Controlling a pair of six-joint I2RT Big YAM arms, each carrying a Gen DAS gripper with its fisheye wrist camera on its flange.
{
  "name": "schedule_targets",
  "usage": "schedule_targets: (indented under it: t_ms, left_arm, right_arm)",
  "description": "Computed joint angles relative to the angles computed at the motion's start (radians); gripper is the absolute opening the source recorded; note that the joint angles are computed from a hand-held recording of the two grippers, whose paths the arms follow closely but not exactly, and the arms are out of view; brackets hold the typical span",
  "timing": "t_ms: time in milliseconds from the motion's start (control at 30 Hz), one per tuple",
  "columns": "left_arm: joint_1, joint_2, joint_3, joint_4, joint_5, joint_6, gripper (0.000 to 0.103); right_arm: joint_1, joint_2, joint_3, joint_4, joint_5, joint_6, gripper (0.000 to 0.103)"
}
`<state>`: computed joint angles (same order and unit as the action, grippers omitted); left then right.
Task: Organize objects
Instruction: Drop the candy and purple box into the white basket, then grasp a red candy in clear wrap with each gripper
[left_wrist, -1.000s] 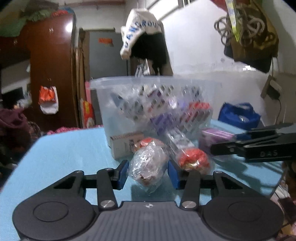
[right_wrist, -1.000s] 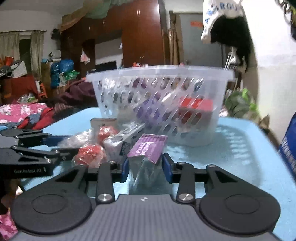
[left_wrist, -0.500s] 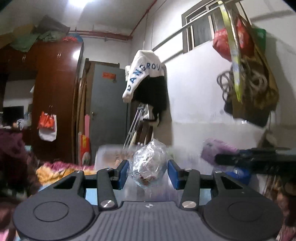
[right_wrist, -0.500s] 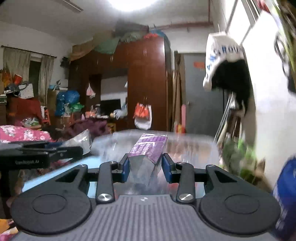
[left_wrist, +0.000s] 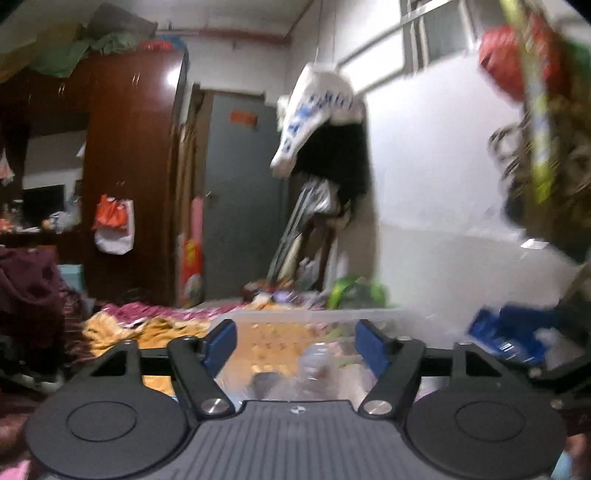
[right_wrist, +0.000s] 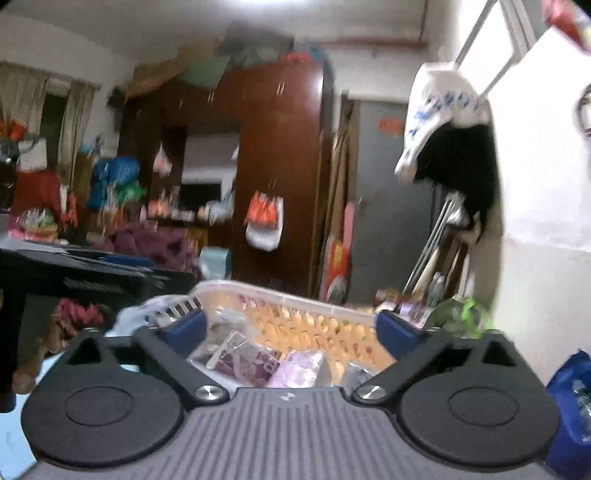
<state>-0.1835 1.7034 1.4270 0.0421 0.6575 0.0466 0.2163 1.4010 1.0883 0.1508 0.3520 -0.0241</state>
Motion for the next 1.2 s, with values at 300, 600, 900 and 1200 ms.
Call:
schedule_targets:
  t_ms: [300,600,900,1200]
  left_arm:
    - [0.065,-0.062,-0.222,0.016,0.064,0.091,0.094]
    - [0.068,-0.035,-0.216,-0.046,0.013,0.129,0.094]
    - [0.013,-0.018,-0.179,-0.162,-0.066,0.199,0.094]
    - [-0.052,-0.012,-0.159,-0.215,-0.185,0.273,0.087]
  right_arm:
    - [0.121,-0.034,-0.241,0.111,-0.028,0.144,0.103]
    - [0.149,0.022,-0.226,0.106,-0.051,0.152,0.08]
    - [0.134,-0.024,-0.271,0.062,-0.055,0.187,0.044]
    - [0.092,-0.106,-0.345,0.101,-0.007,0.213,0.044]
